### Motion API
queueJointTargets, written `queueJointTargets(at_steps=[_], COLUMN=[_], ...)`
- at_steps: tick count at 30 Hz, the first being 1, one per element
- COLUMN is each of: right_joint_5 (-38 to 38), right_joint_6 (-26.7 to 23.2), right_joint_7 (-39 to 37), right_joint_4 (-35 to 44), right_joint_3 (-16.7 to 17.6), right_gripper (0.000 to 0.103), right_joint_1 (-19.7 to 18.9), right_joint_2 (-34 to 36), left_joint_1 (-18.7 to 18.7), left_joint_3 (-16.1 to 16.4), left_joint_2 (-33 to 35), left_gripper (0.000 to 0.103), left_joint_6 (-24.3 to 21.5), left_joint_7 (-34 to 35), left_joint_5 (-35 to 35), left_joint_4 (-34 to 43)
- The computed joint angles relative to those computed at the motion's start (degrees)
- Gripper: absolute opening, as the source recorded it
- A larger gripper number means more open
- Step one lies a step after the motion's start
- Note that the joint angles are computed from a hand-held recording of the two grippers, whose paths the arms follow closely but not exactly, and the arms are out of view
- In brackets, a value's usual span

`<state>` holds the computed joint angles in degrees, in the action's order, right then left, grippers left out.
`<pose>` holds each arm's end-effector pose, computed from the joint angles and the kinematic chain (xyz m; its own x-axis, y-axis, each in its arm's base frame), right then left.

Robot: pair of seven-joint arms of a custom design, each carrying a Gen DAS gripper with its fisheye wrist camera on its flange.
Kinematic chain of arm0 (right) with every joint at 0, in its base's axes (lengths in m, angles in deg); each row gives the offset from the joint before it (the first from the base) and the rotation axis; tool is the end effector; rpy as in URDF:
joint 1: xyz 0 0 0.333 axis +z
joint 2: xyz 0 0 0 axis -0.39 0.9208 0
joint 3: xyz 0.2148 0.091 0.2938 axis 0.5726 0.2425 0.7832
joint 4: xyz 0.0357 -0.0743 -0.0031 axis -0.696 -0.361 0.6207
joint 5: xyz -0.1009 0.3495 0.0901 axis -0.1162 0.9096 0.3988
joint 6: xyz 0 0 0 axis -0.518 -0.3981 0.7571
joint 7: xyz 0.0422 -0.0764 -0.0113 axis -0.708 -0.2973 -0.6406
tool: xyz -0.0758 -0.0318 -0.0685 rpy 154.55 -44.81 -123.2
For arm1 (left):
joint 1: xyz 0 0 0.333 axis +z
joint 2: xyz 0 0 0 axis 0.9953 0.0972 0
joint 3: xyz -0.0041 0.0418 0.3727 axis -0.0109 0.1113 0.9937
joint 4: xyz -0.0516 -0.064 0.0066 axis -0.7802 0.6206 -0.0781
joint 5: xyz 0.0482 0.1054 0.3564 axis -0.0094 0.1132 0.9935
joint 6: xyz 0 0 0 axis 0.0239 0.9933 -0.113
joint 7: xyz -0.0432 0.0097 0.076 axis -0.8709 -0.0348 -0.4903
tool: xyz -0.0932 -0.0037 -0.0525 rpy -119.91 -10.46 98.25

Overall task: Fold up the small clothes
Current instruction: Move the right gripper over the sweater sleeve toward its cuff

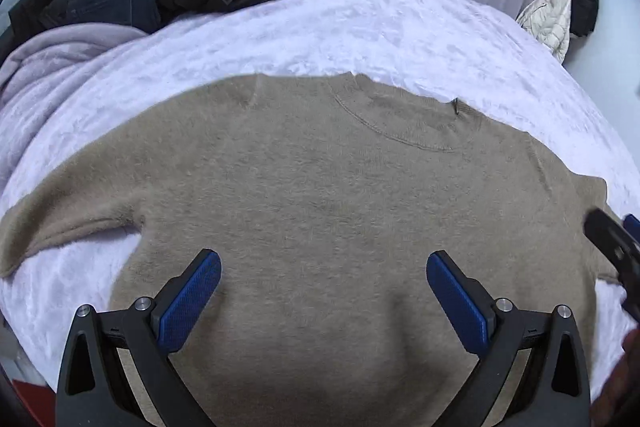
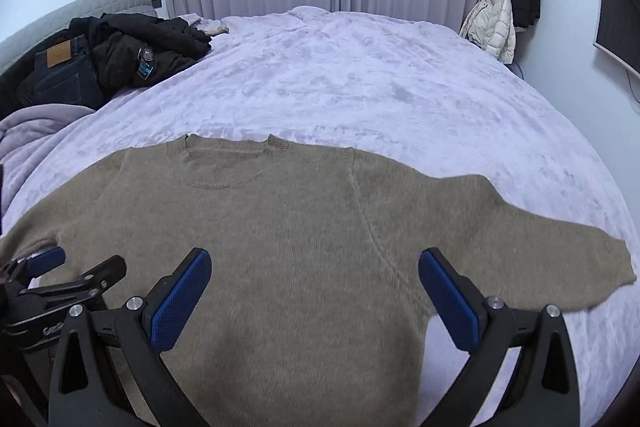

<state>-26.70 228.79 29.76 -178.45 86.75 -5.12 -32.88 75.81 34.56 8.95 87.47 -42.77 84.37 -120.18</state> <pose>0.5750 0.2018 0.5568 0.2366 -0.9715 0.0103 -0.6994 -0.1777 -0.6922 0.5438 -0.1892 0.5172 0.3232 -0.9417 0.0931 -0.7765 -0.3202 -0.5427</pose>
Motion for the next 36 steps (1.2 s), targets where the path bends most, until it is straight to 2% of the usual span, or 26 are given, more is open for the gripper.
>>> queueJointTargets(at_steps=[2,3,5,7,9,10,11,13,14,15,16,17,20,22,25,27,29,30,32,34,36], right_joint_5=[7.0,7.5,3.4,2.6,-1.0,-0.2,4.7,18.3,20.1,17.9,11.7,6.7,-0.9,-3.5,-4.6,-9.7,-19.0,-21.0,-18.0,-12.5,-4.2], right_joint_6=[-4.7,-7.4,-10.5,-13.7,-14.8,-14.4,-13.5,-12.2,-11.5,-10.8,-10.9,-10.9,-9.4,-7.5,-2.5,-0.4,-2.2,-4.0,-5.3,-2.6,-1.7], right_joint_7=[-5.1,-4.9,-1.5,-3.8,-3.5,-3.7,-5.0,-10.8,-10.6,-8.6,-3.9,0.1,8.2,11.5,11.3,12.5,17.9,19.0,17.0,13.5,6.2], right_joint_4=[5.4,7.9,10.5,11.9,11.4,10.7,9.5,7.8,6.9,5.9,5.1,4.5,0.5,-2.5,-5.8,-6.3,-4.7,-3.7,-2.8,-4.8,-5.4], right_joint_3=[1.2,0.4,-2.7,-3.3,-5.6,-6.0,-5.3,-2.5,-2.6,-4.7,-8.7,-10.6,-11.7,-10.4,-6.6,-4.9,-5.0,-5.0,-4.6,-4.3,-3.1], right_gripper=[0.103,0.103,0.103,0.103,0.103,0.103,0.103,0.102,0.102,0.102,0.102,0.102,0.102,0.102,0.102,0.102,0.102,0.102,0.102,0.102,0.102], right_joint_1=[-1.6,-1.6,-0.2,-0.9,-1.1,-2.4,-5.6,-12.3,-14.1,-13.9,-11.7,-10.6,-10.8,-11.0,-11.2,-10.4,-8.8,-8.2,-8.3,-9.3,-10.7], right_joint_2=[4.2,5.9,8.1,9.5,10.4,10.4,10.0,8.9,8.1,7.3,6.4,5.7,1.9,-0.8,-2.8,-2.5,-0.8,0.4,2.4,1.5,1.1], left_joint_1=[-0.2,-0.5,-1.5,-2.7,-3.9,-4.4,-5.1,-7.0,-7.3,-7.4,-7.6,-7.8,-7.9,-7.9,-7.5,-7.4,-7.2,-7.2,-7.3,-7.4,-7.2], left_joint_3=[-0.7,-1.0,-1.5,-2.0,-2.4,-2.5,-2.3,-0.9,-0.5,-0.2,0.3,0.5,0.4,0.2,0.2,0.1,0.0,0.0,0.0,-0.1,-0.6], left_joint_2=[1.7,2.7,4.1,6.4,8.5,9.1,9.4,9.1,8.7,8.4,8.0,7.8,7.8,7.9,8.0,7.9,7.8,7.8,7.9,8.2,8.5], left_gripper=[0.103,0.103,0.103,0.103,0.103,0.103,0.103,0.103,0.103,0.103,0.103,0.103,0.103,0.103,0.103,0.103,0.103,0.103,0.103,0.103,0.103], left_joint_6=[-1.0,-1.6,-2.0,-4.0,-6.3,-6.6,-6.6,-4.9,-3.6,-2.1,-0.3,0.9,1.4,0.7,1.3,1.8,1.9,1.9,1.3,0.6,-1.2], left_joint_7=[3.9,5.6,7.2,9.5,12.0,13.0,13.2,8.9,7.2,5.3,3.0,1.2,-1.3,-1.7,-2.0,-2.2,-2.0,-1.9,-1.9,-1.7,0.0], left_joint_5=[-4.8,-6.3,-7.2,-7.8,-8.0,-8.1,-7.3,-1.7,-0.1,1.6,3.5,5.3,7.6,8.2,8.7,8.5,8.3,8.2,8.4,8.3,6.1], left_joint_4=[2.0,3.2,4.9,7.6,10.0,10.5,10.5,9.0,8.1,7.0,5.8,4.9,4.5,4.7,4.6,4.3,4.2,4.2,4.5,5.0,6.2])
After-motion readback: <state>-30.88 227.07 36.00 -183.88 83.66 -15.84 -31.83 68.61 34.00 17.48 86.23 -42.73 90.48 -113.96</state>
